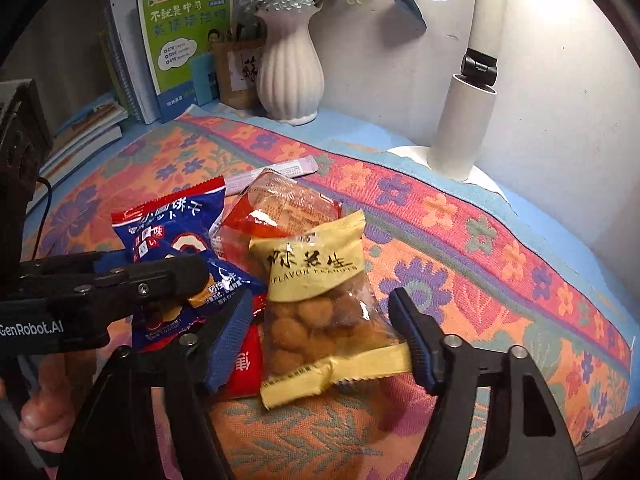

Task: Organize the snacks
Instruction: 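Grasp the blue biscuit bag with left tool while right tool grasps the yellow peanut bag, then lift and carry the biscuit bag with left tool while right tool carries the peanut bag toward the plate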

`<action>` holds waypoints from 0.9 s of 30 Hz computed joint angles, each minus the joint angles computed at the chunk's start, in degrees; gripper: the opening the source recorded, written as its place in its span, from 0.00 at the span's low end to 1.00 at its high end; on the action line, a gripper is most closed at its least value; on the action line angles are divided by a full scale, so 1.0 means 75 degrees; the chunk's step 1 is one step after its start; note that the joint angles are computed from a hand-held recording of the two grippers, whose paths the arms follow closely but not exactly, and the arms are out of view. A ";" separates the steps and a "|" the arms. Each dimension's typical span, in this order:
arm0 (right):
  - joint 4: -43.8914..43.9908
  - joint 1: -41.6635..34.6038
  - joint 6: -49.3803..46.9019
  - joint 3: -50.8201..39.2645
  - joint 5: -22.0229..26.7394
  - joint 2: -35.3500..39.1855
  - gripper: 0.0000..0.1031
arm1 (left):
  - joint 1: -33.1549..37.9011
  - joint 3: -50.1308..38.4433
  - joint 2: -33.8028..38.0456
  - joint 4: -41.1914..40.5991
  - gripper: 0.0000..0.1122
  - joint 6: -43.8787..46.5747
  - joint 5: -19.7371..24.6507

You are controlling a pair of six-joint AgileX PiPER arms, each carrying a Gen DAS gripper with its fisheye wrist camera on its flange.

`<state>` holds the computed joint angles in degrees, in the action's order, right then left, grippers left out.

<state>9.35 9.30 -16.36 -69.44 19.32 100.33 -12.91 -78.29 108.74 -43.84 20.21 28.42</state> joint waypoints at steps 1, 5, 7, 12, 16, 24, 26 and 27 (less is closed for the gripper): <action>-0.0126 0.0022 0.0157 0.0099 -0.0078 -0.0064 0.55 | 0.0001 0.0019 -0.0022 -0.0088 0.52 0.0111 0.0004; 0.0941 -0.0155 -0.0619 0.0433 -0.0197 -0.0306 0.53 | 0.0090 0.0197 -0.0143 -0.0494 0.49 0.0526 0.0011; 0.1510 -0.0278 -0.1018 0.0559 -0.0161 -0.0458 0.53 | 0.0176 0.0293 -0.0191 -0.0833 0.49 0.0808 0.0035; 0.1672 -0.0473 -0.0860 0.1305 -0.0236 -0.1387 0.52 | 0.0339 0.0663 -0.0461 -0.1766 0.48 0.1738 -0.0124; 0.2042 -0.0576 -0.1137 0.2242 -0.0236 -0.2313 0.46 | 0.0791 0.0648 -0.0256 -0.3515 0.48 0.3310 0.1066; 0.2603 -0.1187 -0.1168 0.4125 0.0119 -0.3898 0.39 | 0.0750 0.0936 -0.0491 -0.3776 0.48 0.3711 0.1002; 0.2964 -0.1459 -0.1510 0.4513 0.0259 -0.4243 0.39 | 0.0681 0.0979 -0.0536 -0.3691 0.48 0.3687 0.0900; 0.2974 -0.1504 -0.1507 0.4621 0.0305 -0.4384 0.39 | 0.0643 0.1003 -0.0568 -0.3660 0.48 0.3698 0.0834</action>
